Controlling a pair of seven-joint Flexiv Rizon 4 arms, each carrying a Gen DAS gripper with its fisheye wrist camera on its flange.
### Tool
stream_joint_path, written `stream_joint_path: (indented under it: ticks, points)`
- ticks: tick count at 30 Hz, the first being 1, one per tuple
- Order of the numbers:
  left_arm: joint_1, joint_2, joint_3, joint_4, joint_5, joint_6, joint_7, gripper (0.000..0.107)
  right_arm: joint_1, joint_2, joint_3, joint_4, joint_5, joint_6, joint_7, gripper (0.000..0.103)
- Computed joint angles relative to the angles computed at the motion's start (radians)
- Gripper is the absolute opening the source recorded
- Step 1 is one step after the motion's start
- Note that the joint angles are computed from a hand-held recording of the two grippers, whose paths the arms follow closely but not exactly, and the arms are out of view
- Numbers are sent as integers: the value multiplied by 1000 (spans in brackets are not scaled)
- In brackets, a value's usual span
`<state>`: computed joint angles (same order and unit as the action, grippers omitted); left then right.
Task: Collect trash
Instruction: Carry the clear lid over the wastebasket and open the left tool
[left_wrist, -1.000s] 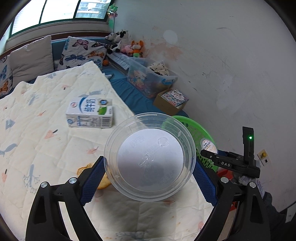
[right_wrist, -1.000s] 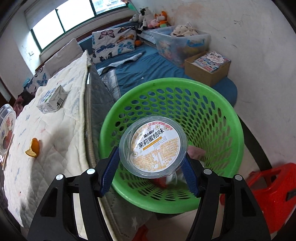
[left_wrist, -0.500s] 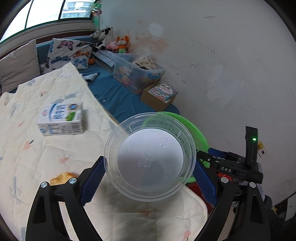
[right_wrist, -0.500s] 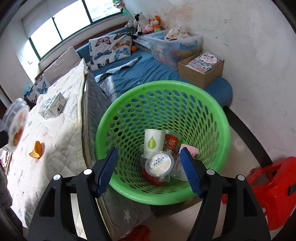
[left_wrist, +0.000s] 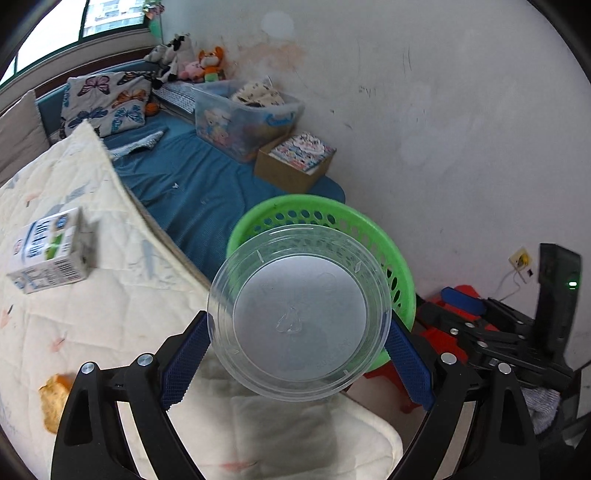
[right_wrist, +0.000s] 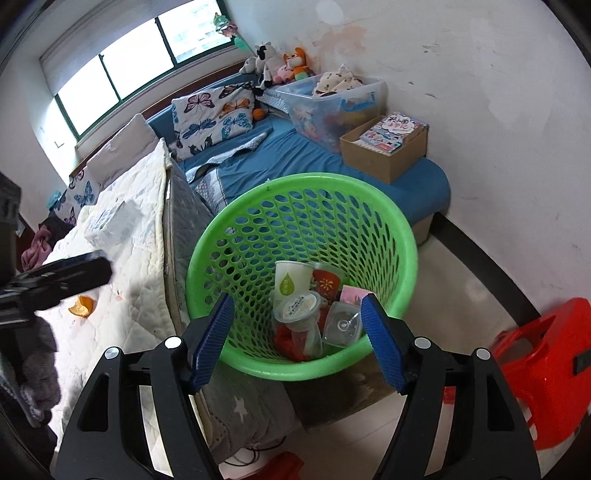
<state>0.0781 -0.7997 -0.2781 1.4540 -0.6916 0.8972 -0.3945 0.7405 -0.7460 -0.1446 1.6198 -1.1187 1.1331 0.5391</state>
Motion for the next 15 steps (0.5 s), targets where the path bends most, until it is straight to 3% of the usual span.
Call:
stream_joint_path:
  ticks: [15]
  points:
    - [-63, -60, 33, -64, 119, -37, -109, 89, -26, 33, 10, 65, -103, 25, 144, 72]
